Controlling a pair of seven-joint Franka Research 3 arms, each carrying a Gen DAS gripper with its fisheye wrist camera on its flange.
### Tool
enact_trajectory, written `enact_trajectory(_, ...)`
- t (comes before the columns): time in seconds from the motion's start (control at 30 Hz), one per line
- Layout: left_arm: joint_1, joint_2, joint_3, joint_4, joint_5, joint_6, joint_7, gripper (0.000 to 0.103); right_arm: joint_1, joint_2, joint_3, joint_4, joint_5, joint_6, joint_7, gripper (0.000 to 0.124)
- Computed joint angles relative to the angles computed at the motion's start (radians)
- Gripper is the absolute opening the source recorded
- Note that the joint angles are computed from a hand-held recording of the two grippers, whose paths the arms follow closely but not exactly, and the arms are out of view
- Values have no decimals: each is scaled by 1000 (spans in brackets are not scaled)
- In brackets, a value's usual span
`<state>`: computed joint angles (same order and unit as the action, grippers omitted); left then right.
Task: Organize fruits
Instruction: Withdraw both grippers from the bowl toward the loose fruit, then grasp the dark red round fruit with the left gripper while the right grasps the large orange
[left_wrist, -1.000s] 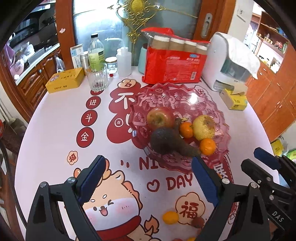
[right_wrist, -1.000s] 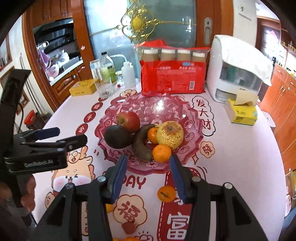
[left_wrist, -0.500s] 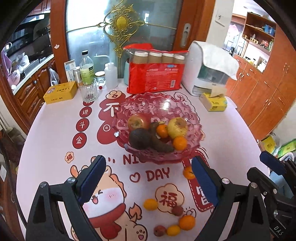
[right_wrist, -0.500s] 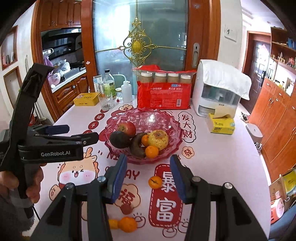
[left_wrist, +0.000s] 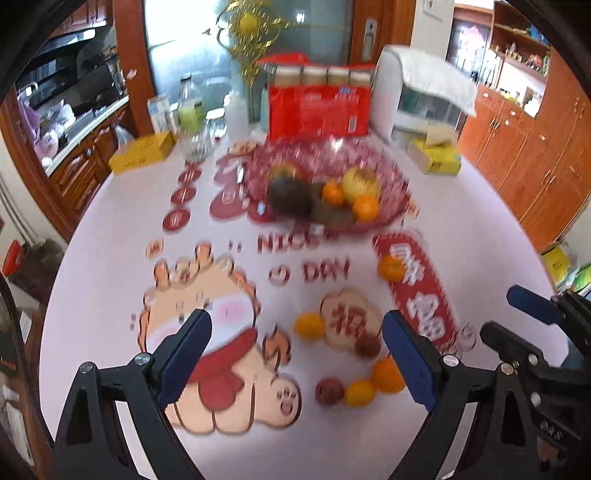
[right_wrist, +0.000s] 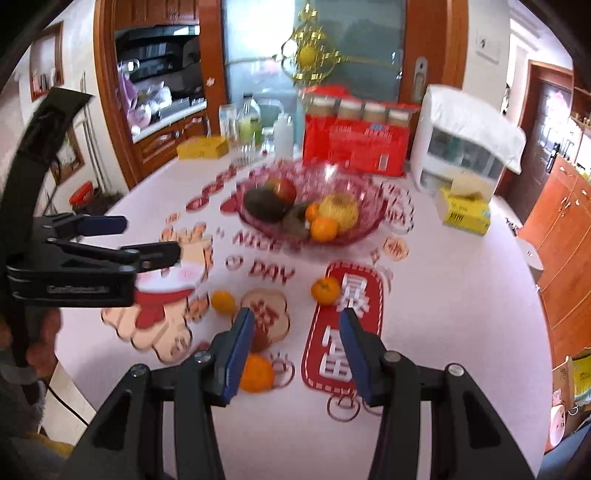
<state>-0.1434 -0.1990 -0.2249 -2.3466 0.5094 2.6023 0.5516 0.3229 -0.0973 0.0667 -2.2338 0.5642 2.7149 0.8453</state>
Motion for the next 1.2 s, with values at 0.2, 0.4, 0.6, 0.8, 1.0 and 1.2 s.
enact_trajectory(0.2,-35,-3,4,-109,-91,36,14,93,-7,56,3,-26,-18,-89,-11,49)
enact_trajectory(0.4,-45,34,1,-166,-110,139,24,88,-7,109,16,-20,7,-129,-60,49)
enact_trajectory(0.6,-54,105,26,-163,-215,223,101,60,-19,179,28,34,46,-185,-99,49)
enact_trajectory(0.8,-47,137,29,-151,-263,257,135,60,-21,216,43,68,56,-206,-138,49)
enact_trajectory(1.0,-45,164,28,-134,-294,250,171,54,-35,223,39,77,85,-219,-156,43)
enact_trajectory(1.2,-36,180,28,-124,-269,253,131,54,-43,214,34,65,70,-201,-145,43)
